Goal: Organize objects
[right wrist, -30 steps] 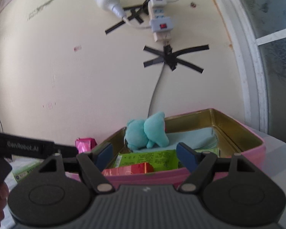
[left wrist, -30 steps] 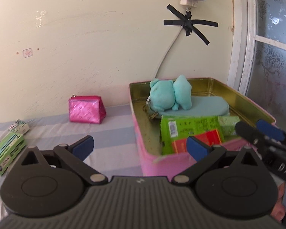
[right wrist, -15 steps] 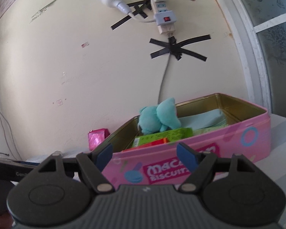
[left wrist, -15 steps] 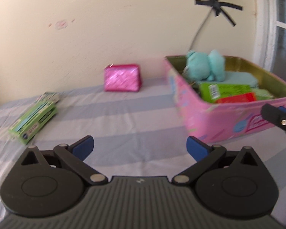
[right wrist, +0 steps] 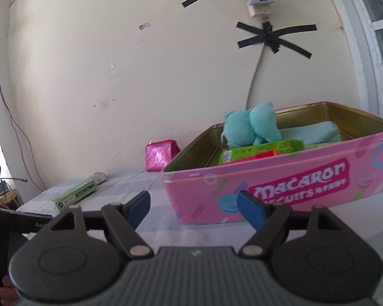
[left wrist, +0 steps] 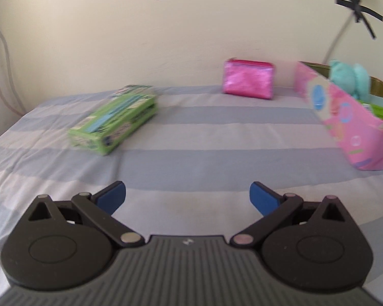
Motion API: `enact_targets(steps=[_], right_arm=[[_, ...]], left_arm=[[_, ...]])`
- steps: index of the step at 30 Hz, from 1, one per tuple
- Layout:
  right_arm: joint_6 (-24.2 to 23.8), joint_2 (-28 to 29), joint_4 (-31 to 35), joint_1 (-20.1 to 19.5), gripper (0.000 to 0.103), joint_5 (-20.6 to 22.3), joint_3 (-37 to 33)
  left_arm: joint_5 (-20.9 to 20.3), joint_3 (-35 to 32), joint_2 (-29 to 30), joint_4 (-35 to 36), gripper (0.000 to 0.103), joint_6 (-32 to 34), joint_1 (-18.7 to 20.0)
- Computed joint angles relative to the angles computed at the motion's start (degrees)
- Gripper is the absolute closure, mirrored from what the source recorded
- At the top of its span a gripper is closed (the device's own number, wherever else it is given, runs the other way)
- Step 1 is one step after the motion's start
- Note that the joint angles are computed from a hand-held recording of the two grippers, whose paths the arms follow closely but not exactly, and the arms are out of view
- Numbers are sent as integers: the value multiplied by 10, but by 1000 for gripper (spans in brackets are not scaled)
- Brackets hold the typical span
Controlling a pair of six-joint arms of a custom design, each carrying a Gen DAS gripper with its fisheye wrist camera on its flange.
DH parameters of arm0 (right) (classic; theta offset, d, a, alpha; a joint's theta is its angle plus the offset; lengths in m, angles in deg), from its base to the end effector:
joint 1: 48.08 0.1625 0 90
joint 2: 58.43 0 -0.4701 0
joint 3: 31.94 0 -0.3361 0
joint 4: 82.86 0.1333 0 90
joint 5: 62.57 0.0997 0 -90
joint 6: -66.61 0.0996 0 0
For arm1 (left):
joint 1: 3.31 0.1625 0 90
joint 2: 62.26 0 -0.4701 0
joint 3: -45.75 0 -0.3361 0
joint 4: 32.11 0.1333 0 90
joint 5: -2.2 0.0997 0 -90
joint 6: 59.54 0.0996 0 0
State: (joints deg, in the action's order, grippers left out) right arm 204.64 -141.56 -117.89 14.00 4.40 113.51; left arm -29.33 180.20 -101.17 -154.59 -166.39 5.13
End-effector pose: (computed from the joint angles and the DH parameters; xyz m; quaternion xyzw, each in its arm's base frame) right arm 0.0360 -0.2999 0.2010 0.2054 -0.8178 0.5156 0.1523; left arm -0.2965 -0.2646 0.0108 0.0864 0.7817 -0.4486 0.4246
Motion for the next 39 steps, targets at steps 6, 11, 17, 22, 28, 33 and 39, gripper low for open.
enact_targets(steps=[6, 11, 17, 22, 28, 33, 39], right_arm=[[-30, 66, 33, 95, 25, 88, -33], [-17, 142, 80, 192, 24, 148, -96], [38, 252, 167, 300, 22, 188, -227], [133, 348, 263, 355, 21, 226, -392], [218, 447, 347, 372, 18, 281, -561], [248, 507, 407, 371, 18, 294, -652], [191, 519, 414, 373, 36, 276, -651]], left_arm=[[-31, 52, -63, 74, 0, -119, -8], [-57, 56, -110, 235, 0, -275, -14], [-61, 94, -139, 232, 0, -368, -26], [-48, 94, -130, 240, 0, -377, -37], [-40, 113, -144, 202, 0, -370, -33], [-39, 120, -152, 186, 0, -369, -33], [-41, 127, -159, 176, 0, -380, -32]])
